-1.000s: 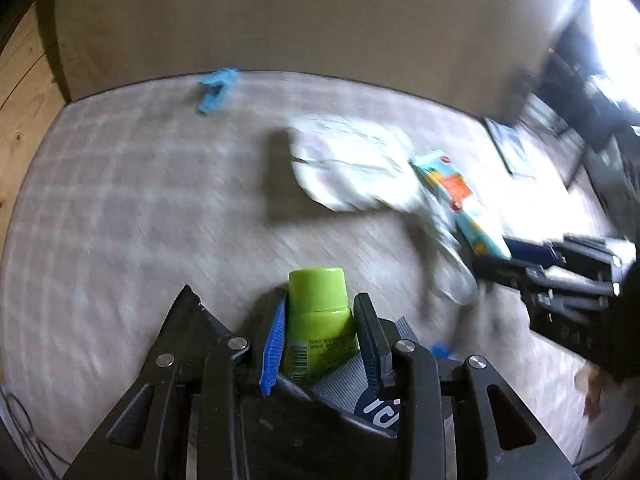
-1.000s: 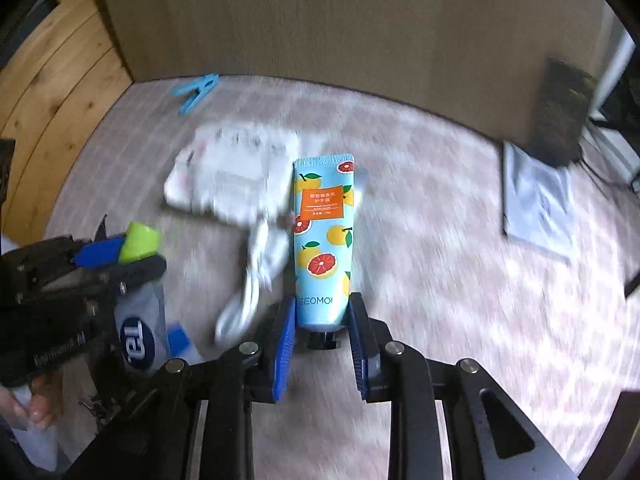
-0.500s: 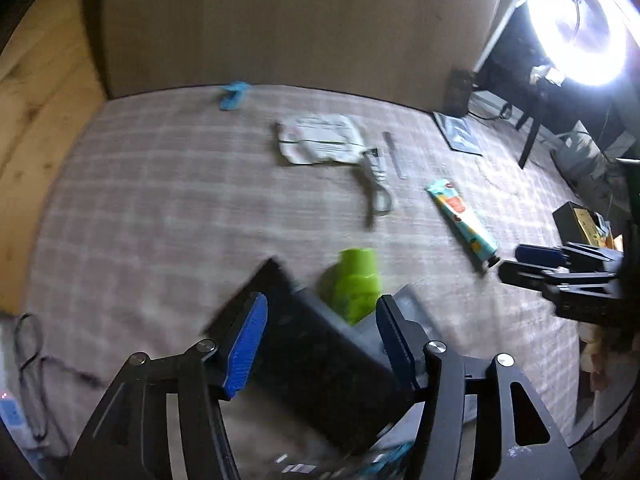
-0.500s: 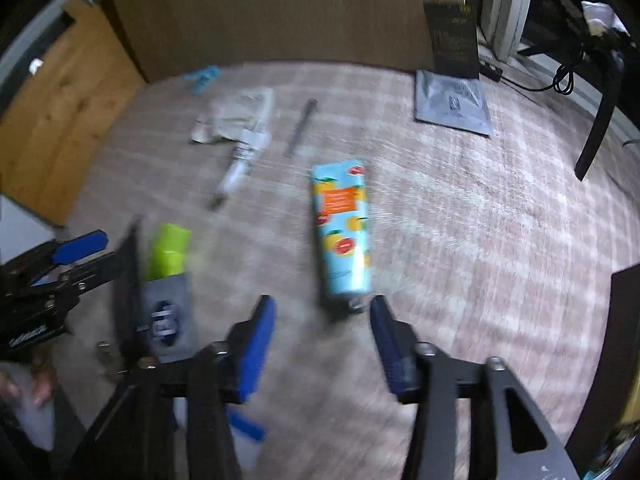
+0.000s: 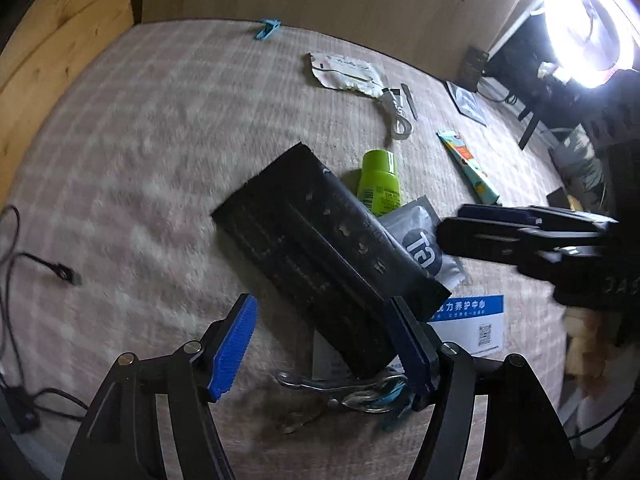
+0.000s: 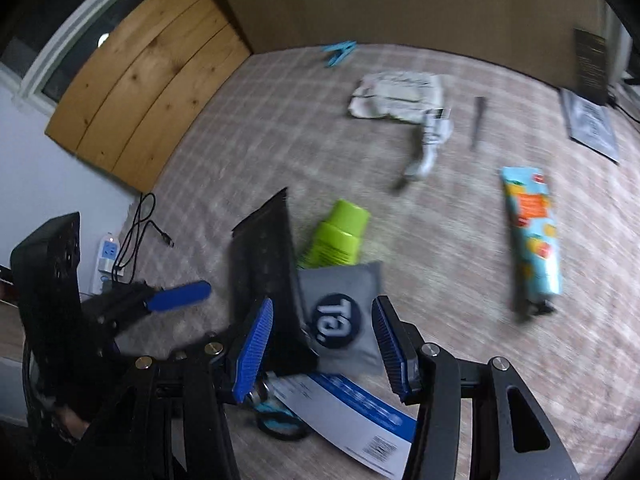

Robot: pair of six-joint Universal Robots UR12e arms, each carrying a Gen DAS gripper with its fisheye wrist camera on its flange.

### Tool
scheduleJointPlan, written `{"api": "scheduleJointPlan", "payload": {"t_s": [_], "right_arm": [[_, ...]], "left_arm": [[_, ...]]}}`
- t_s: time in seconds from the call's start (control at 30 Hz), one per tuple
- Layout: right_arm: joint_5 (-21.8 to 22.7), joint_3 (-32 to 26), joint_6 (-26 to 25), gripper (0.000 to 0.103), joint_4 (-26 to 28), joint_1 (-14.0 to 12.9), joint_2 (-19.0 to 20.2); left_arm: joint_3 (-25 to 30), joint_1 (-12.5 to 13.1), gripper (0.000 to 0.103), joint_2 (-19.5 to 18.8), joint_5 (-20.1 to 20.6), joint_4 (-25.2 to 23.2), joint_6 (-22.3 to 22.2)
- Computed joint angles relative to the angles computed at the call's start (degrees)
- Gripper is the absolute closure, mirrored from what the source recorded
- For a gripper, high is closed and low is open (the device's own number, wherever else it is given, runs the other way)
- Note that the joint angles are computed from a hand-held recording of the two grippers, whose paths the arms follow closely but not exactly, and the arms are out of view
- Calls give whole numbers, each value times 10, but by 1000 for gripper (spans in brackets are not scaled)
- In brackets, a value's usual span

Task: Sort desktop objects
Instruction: 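Grasp the black pouch with the right tool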

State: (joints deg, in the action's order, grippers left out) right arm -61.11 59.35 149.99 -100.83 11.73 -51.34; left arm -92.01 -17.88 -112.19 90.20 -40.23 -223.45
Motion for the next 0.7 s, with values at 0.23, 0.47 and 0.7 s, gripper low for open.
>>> {"api": "scheduleJointPlan", "payload": {"t_s": [0.23, 0.47, 0.7], "right_arm": [[-26, -22, 3, 58, 23, 21, 20], [-25, -12, 10, 66, 22, 23, 18], [-29, 16, 24, 79, 1, 23, 3]], "left_arm": [[-10, 2, 32, -6, -29, 47, -23], [-30, 8, 32, -12, -73, 109, -59], [-26, 5, 33, -13, -70, 111, -51]]}}
